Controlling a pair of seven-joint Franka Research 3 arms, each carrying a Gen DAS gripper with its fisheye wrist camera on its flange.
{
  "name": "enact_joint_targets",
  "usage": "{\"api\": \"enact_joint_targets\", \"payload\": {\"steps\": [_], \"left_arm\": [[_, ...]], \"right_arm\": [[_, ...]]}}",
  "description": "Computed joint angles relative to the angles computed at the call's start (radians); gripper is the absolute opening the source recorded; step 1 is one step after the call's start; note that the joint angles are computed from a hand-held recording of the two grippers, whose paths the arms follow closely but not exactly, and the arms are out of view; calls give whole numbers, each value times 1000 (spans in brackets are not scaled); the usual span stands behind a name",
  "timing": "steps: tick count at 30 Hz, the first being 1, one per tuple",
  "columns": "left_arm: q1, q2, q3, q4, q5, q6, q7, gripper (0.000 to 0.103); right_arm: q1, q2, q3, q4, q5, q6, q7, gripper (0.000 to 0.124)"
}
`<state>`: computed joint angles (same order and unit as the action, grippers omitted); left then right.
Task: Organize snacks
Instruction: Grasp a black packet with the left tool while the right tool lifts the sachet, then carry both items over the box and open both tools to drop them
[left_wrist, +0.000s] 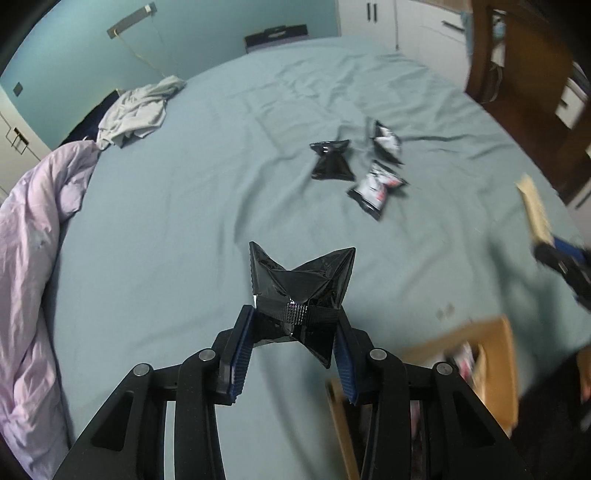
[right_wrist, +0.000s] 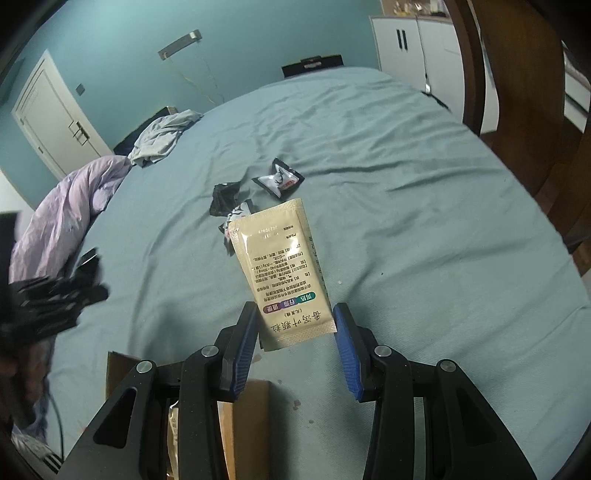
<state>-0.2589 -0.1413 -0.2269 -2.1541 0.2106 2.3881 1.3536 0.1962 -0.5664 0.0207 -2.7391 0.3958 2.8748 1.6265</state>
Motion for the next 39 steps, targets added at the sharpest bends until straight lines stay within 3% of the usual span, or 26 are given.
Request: {"api": "enact_joint_targets", "payload": {"steps": [6, 11, 18, 23, 25, 29, 31, 34, 39], "left_arm": [[-59, -169, 23, -141, -149, 11, 92, 40], [-107, -241, 20, -229, -195, 32, 138, 40], [-136, -219, 9, -256, -188, 32, 142, 40], [-128, -190, -9, -265, -154, 49, 125, 43], [-126, -176, -6, -259, -156, 38, 115, 49], [-137, -158, 22, -249, -235, 41, 141, 51], [-136, -158, 25, -243, -259, 41, 147, 68], [-129, -182, 28, -254, -277, 75, 142, 78], [-95, -224, 25, -269, -241, 111, 76, 82]], "right_arm": [[17, -92, 26, -48, -25, 26, -17, 40], [102, -223, -10, -126, 5, 50, -63, 40], [139, -358, -38, -189, 33, -33, -103, 40], [124, -320, -36, -161, 41, -63, -122, 40], [119, -298, -27, -144, 45, -77, -119, 40], [110, -264, -11, -120, 49, -82, -113, 40], [107, -251, -12, -109, 51, -89, -109, 40], [103, -238, -5, -99, 49, -92, -105, 40], [109, -242, -2, -106, 62, -85, -94, 40]]}}
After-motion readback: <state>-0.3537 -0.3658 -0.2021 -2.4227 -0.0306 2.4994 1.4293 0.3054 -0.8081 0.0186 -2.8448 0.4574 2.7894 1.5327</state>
